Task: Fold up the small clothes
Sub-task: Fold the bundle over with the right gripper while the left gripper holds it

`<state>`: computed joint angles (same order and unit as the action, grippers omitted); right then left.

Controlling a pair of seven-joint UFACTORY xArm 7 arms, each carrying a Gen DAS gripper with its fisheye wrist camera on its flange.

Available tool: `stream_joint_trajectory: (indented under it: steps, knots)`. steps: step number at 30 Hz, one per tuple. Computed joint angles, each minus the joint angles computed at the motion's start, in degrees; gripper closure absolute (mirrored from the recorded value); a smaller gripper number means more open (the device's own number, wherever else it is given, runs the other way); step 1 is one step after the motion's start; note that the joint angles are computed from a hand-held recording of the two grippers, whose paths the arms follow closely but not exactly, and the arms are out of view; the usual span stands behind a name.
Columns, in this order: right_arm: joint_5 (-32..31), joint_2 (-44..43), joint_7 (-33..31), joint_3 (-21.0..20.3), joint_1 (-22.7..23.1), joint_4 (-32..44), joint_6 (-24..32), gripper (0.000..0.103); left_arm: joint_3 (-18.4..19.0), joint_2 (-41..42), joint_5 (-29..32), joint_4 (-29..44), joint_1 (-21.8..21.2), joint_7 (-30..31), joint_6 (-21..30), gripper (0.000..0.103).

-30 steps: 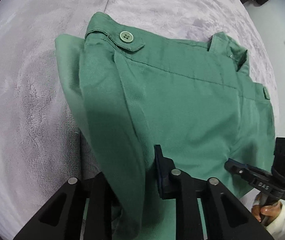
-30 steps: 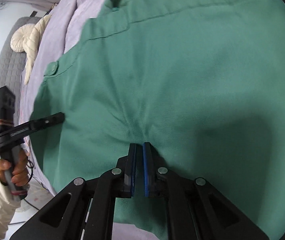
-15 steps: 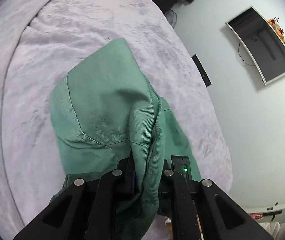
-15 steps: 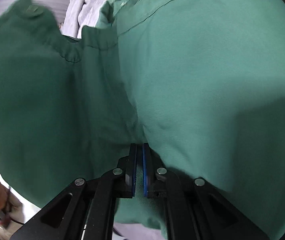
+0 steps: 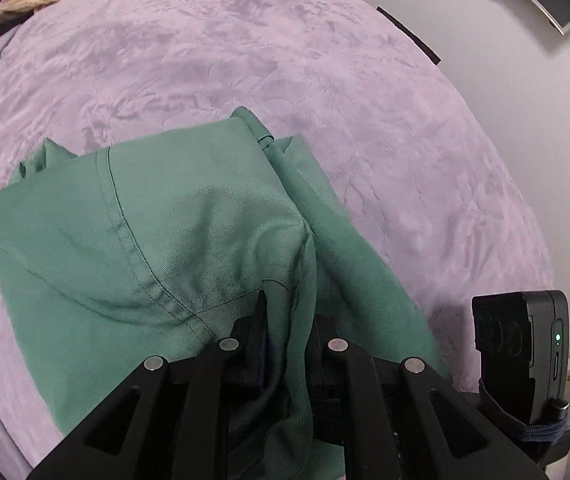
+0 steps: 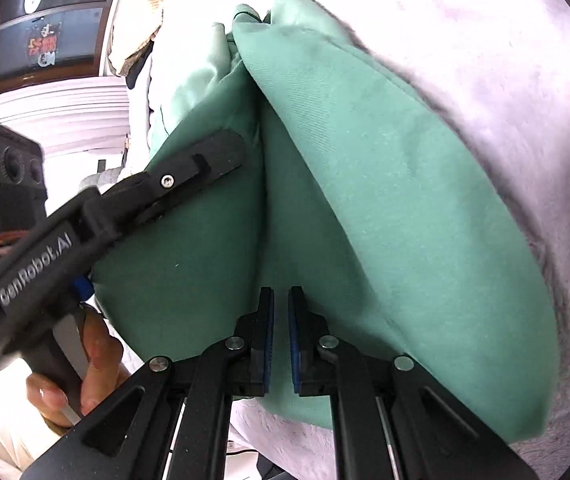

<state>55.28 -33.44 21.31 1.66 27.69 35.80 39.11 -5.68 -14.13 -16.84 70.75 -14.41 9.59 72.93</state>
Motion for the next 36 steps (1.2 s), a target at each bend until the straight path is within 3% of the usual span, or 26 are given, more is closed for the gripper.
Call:
stream_joint_trajectory:
  steps: [2,4,6,9,11,13,16,17,21,24,26,27,28,36]
  knots:
    - [0.3,0.1,-0.1,-0.1,0.1,0.1,0.0,0.095,-0.1,-1.7,1.4,-0.2,-0.2,1.8,-1.3,0.077]
    - [0.6,0.5,0.0,-0.2,0.0,0.5,-0.3,0.095,0.3,-4.0,0.6,-0.8,-0.2,3.1,-4.6,0.017]
    - [0.4,-0.7,1.0,-0.3,-0.6,0.0,-0.3,0.095,0.5,-6.1,0.1,-1.4,-0.2,3.6,-8.3,0.002]
    - [2.2,-3.7,1.8,-1.0,-0.7,-2.0,-2.1,0.094,2.3,-6.2,-0.7,1.3,0.2,4.5,-6.9,0.002]
    - [5.7,-5.9,1.4,-2.4,-0.2,-3.9,-4.1,0.085,3.6,-5.6,-1.1,2.7,1.7,2.5,-5.6,0.002]
    - [10.0,-7.7,0.7,-3.7,0.4,-5.8,-6.7,0.065,5.1,-5.2,-0.1,3.1,4.2,0.5,-4.5,0.002]
    - [21.0,-8.4,-7.0,-7.0,3.3,-6.9,-10.3,0.043,5.7,-5.5,5.9,0.5,8.8,-2.8,-5.5,0.002]
    - [23.0,-7.1,-9.6,-7.7,3.5,-5.9,-9.5,0.041,6.1,-5.4,7.2,-0.5,10.0,-3.6,-5.6,0.002]
    - [17.8,3.1,-12.5,-9.4,1.4,2.7,-0.1,0.037,7.3,-4.7,11.3,-5.8,14.0,-6.7,-6.3,0.002]
    - [9.9,12.2,-10.5,-9.0,-1.0,10.9,8.0,0.037,7.7,-4.7,11.1,-9.0,15.0,-8.1,-6.6,0.002]
    - [4.4,17.2,-8.6,-7.4,-2.7,15.6,11.8,0.041,7.4,-4.7,11.1,-10.5,15.1,-8.7,-6.9,0.002]
    - [1.8,19.2,-7.9,-6.5,-3.5,17.9,13.5,0.062,7.3,-5.0,10.8,-10.9,15.1,-9.1,-6.9,0.002]
    - [-1.1,20.5,-7.5,-4.9,-4.8,19.9,14.6,0.093,7.1,-5.3,10.8,-11.2,15.0,-9.5,-7.1,0.002]
    - [5.3,15.2,-16.2,-1.9,-8.5,22.7,11.3,0.096,6.1,-5.6,7.7,-7.1,12.0,-6.5,-6.3,0.002]
